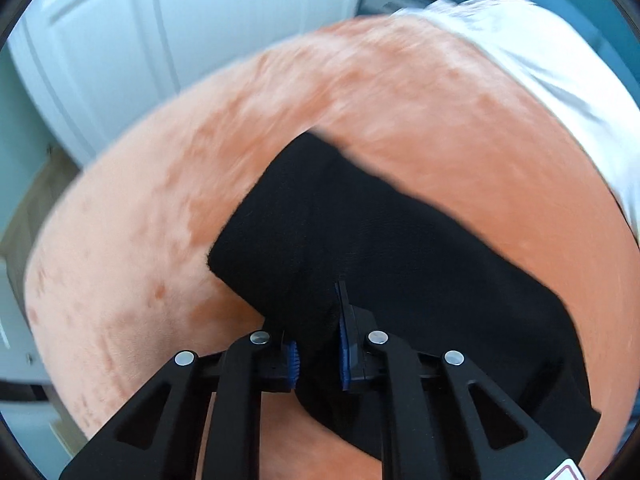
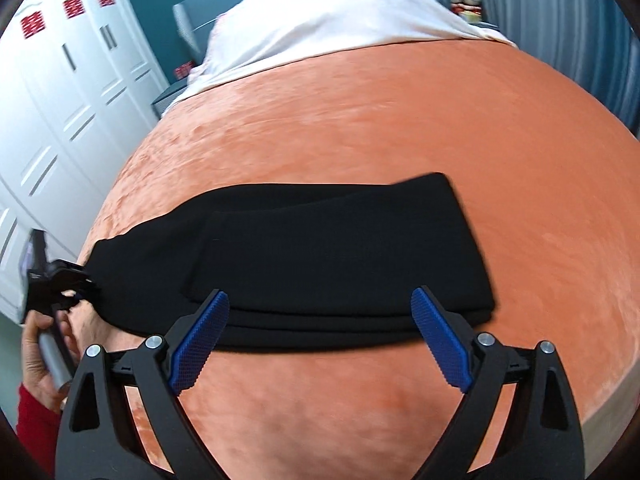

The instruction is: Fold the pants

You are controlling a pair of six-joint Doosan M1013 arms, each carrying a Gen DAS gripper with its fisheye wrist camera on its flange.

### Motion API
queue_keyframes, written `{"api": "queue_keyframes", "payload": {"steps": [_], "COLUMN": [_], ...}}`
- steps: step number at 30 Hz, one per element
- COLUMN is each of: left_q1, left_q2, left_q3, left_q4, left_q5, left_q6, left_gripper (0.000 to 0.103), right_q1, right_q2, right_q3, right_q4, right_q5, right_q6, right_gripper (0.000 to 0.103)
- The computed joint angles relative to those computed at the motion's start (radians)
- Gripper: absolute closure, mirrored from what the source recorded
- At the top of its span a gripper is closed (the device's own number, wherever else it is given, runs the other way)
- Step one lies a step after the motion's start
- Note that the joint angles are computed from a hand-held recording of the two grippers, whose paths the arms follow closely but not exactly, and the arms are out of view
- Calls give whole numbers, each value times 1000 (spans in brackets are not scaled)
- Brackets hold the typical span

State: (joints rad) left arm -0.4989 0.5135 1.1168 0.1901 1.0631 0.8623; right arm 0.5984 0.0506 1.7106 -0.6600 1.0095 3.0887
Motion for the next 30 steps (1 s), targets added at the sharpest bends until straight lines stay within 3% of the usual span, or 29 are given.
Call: {"api": "queue_keyframes", "payload": {"steps": [9, 15, 18, 23, 25, 27, 29, 30], "left_q1": [-163, -297, -359, -416, -443, -467, -462, -454], "left_q2": [-82, -53, -10, 37, 54, 45, 24, 14], "left_q3": [13, -17, -48, -49, -46, -14, 9, 14], "left_q4": [45, 59, 73, 95, 161, 232, 184, 127], "left_q5": [-101, -77, -30, 44, 78, 58, 26, 17], "left_q6": [133, 249, 304, 376, 383, 367, 386, 407], "left_gripper": [92, 92, 92, 91, 80, 76, 64, 45], "right_q1": [-9, -14, -20, -44, -56, -65, -72, -75], "right_q2": [-102, -182, -210, -259, -271, -281, -289, -294], "right_q3": [96, 177, 205, 261, 275, 287, 296, 300], "right_q4": [-12, -6, 4, 41, 56, 65, 66, 65], "right_q5": [64, 71, 78, 62, 55, 49, 48, 47], "right_q6": [102, 163, 169, 188, 177, 170, 169, 170], "right_gripper": [12, 12, 12, 12, 12, 12, 12, 12]}}
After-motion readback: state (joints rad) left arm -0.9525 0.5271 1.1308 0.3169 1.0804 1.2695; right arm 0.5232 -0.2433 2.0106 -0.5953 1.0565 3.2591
